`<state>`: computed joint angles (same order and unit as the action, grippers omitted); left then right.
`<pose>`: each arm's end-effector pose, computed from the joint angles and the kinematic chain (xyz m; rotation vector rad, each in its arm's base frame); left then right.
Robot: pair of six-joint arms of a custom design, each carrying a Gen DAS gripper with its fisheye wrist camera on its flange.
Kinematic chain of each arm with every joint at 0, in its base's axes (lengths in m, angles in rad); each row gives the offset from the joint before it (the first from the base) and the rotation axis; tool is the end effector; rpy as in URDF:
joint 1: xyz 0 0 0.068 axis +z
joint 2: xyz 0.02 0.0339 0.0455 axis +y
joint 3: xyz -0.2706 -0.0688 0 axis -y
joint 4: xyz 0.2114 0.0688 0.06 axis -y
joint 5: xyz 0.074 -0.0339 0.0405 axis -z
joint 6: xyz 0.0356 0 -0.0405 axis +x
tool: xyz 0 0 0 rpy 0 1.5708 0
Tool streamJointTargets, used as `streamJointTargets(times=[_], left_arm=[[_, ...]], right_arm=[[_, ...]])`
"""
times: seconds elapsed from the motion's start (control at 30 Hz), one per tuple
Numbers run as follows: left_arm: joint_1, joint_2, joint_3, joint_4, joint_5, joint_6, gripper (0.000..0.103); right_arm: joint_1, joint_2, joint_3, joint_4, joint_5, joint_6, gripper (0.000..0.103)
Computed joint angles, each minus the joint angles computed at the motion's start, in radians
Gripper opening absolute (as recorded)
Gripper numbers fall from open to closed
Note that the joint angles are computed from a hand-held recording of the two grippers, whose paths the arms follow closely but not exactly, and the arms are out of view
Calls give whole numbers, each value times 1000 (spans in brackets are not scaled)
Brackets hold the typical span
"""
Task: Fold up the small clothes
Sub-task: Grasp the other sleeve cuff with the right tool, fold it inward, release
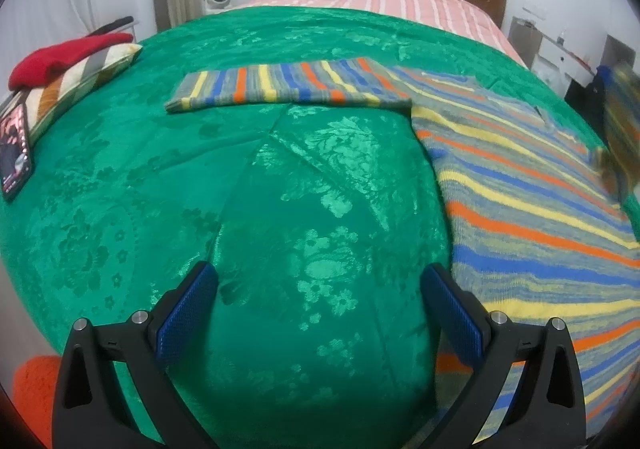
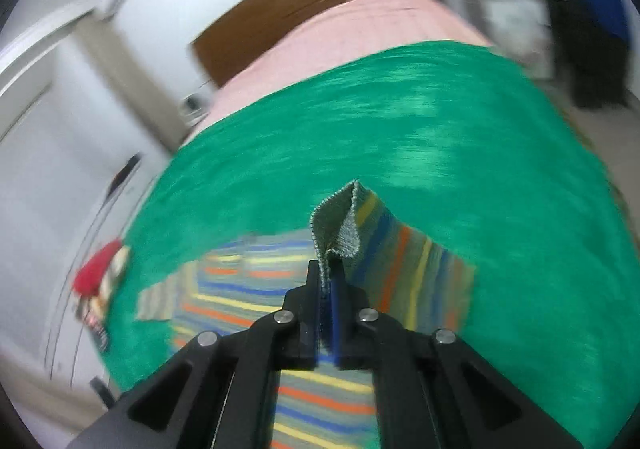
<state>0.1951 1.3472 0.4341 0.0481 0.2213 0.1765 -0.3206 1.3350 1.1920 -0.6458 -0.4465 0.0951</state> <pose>0.2048 0.0325 0.1640 0.0761 2.4088 -0.0991 0.2415 -0.0640 0.3306 0.2627 2.2839 0.4102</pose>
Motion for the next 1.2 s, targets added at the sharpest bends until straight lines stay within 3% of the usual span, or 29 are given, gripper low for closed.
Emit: streamJointTargets(times=[0.07,0.13,0.17,0.2,0.27,0.5,0.73,0.8,0.9,0.97,1.13,1.2], left_arm=[[4,4,1,1,5,7,102],[6,2,0,1,8,9,102],[7,2,-2,3,9,10,102],[8,3,-3,4,9,12,102],[9,2,-3,3,11,11,103],[-10,15,-5,17,-14,2,103],[-39,23,-13,35,-48,-14,103],[-46,27,-15,41,-58,-17,103],[-55,31,-18,48,-68,-21,103],[-54,34,-15,44,-66,-22,103],[-45,49,-6,40,-52,-16,103],[-42,51,-9,45,-49,-13,103]], right_arm=[[183,73,17,77,105,74,4],[267,151,18,158,101,126,10],[298,201,24,189,63,159,27],[315,227,15,218,43,187,52],[340,213,-59,324,33,251,64],[244,46,-267,325,85,163,64],[-152,-324,-649,294,167,-217,66],[-324,-390,-734,309,112,-320,66],[-640,-424,-810,300,-66,-459,66],[-750,-426,-832,298,-124,-503,67],[-815,-367,-943,476,-125,-534,72],[-786,-355,-974,541,-112,-524,80]])
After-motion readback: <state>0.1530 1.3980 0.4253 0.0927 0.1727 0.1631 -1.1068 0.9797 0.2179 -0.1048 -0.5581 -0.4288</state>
